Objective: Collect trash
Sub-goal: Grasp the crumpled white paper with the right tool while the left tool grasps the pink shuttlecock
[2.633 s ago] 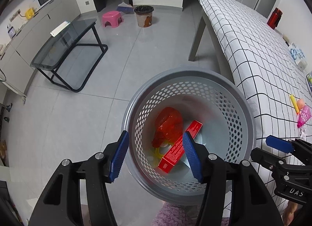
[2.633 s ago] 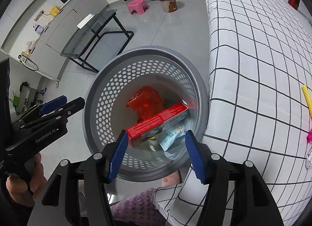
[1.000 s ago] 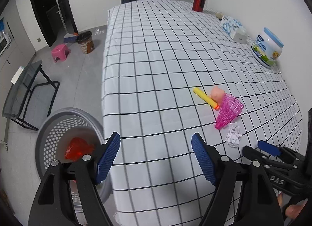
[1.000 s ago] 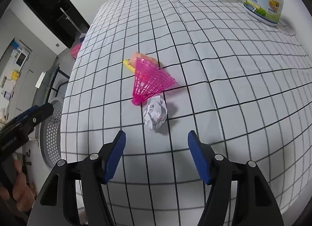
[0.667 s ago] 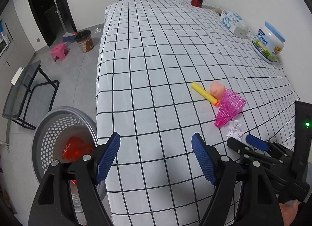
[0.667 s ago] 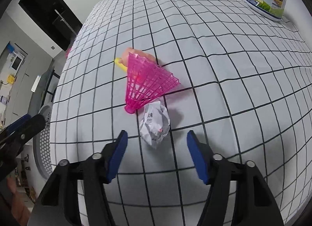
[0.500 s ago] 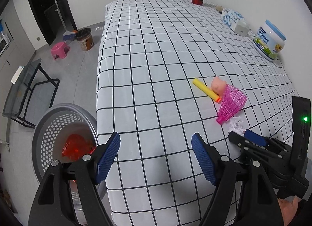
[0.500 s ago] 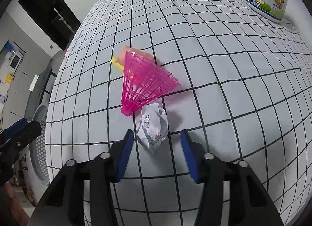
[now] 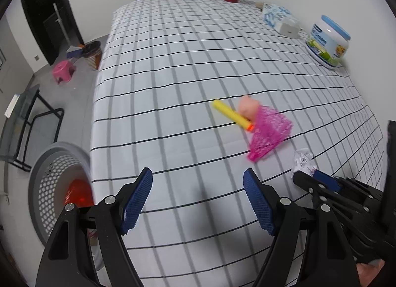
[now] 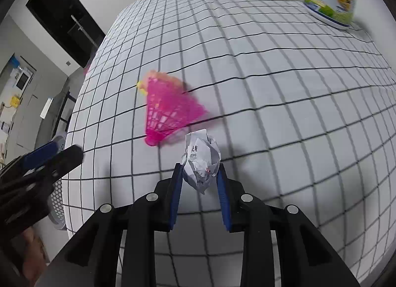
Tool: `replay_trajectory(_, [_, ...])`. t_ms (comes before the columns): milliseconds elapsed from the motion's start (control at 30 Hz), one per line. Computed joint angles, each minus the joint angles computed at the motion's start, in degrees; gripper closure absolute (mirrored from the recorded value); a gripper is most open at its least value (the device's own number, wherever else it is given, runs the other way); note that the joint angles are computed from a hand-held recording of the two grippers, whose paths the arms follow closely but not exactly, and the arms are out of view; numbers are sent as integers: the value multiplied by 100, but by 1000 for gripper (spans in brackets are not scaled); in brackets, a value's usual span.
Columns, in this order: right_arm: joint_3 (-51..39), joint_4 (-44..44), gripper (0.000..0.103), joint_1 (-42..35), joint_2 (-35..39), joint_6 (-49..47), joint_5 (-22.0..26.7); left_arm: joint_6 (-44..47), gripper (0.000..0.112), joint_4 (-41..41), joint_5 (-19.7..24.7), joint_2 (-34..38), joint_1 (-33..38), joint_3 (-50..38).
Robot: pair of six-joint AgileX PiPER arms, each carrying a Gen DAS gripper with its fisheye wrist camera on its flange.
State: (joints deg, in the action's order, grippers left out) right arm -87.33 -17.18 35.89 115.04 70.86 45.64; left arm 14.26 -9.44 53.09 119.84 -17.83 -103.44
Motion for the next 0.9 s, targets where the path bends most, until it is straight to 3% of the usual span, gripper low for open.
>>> replay_trajectory(300, [1680, -255, 76, -141, -1282, 618, -508, -332, 38, 89, -111, 502, -661, -392])
replay_trajectory(633, [3177, -235, 76, -443, -2207, 901, -1260, -898, 38, 535, -316, 1066, -1189, -887])
replay_trajectory(867, [3728, -118, 76, -630, -2436, 770, -1709, -1019, 75, 599, -251, 1134, -1323, -961])
replay_trajectory(900, [3790, -82, 76, -662, -2462, 713, -1776, -1019, 76, 592, -233, 1122, -1330, -952])
